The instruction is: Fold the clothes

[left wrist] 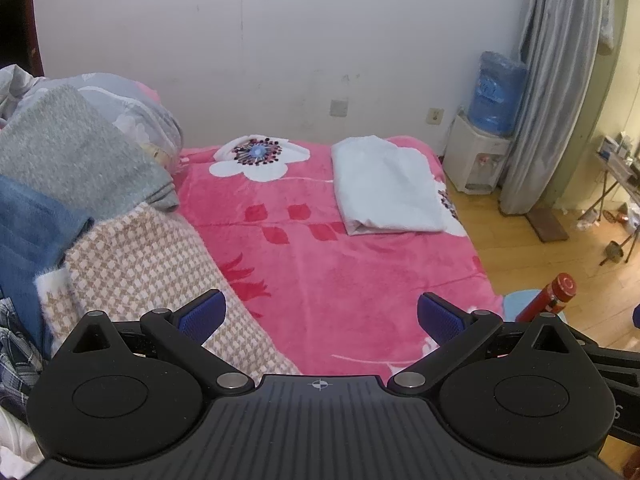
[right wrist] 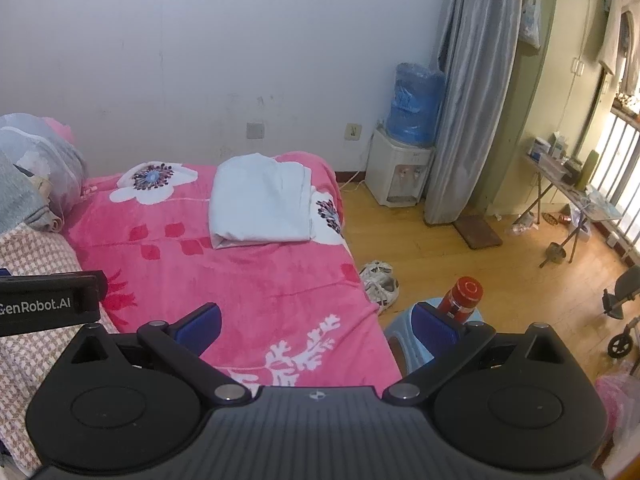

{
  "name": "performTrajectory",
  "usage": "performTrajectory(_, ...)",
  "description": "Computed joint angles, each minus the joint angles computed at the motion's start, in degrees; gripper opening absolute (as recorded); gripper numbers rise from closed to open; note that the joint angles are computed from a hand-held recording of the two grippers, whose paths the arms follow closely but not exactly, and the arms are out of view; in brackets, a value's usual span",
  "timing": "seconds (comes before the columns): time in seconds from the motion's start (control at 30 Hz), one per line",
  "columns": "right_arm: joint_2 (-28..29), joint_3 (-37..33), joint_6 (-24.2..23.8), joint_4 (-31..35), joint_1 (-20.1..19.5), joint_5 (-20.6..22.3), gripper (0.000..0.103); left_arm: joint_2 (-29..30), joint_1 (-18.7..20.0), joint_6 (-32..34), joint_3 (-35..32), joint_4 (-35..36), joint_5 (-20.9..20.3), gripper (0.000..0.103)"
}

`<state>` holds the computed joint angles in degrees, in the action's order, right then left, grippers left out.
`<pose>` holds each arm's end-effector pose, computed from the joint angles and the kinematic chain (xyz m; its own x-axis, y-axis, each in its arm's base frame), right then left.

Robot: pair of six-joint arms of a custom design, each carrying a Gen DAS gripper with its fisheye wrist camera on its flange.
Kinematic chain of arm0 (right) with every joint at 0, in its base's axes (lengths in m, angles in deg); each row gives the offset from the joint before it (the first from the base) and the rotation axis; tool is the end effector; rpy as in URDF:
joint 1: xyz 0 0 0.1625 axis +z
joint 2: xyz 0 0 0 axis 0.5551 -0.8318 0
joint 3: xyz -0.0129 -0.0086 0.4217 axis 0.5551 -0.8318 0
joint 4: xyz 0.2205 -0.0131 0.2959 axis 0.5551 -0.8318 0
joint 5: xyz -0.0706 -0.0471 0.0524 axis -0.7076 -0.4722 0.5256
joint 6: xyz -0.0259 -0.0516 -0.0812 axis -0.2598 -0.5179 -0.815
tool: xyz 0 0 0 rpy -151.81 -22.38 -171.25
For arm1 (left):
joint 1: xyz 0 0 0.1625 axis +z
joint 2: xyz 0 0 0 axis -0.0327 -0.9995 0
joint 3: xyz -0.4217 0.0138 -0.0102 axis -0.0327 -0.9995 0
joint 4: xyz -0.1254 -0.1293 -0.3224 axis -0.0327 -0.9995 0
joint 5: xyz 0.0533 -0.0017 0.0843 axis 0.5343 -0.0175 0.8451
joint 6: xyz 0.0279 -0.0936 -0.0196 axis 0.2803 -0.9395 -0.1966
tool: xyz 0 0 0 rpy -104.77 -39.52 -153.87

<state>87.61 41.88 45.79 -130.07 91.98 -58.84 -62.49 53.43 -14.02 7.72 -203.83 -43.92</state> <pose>0.5709 -0.6809 0.1032 -0.5912 -0.3691 0.7171 -0.7427 0.5958 -0.3057 -0.2237 -0.6444 0.4452 -0.6959 -0.3182 -0.6438 0.3257 0.6592 -0.6778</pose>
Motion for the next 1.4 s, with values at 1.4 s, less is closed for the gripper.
performTrajectory(1.4, -2.7, 4.9, 2.1, -0.6, -2.6, -3.1, 0.103, 4.5, 0.4, -3.4, -3.1, 4.7, 0.3, 0.103)
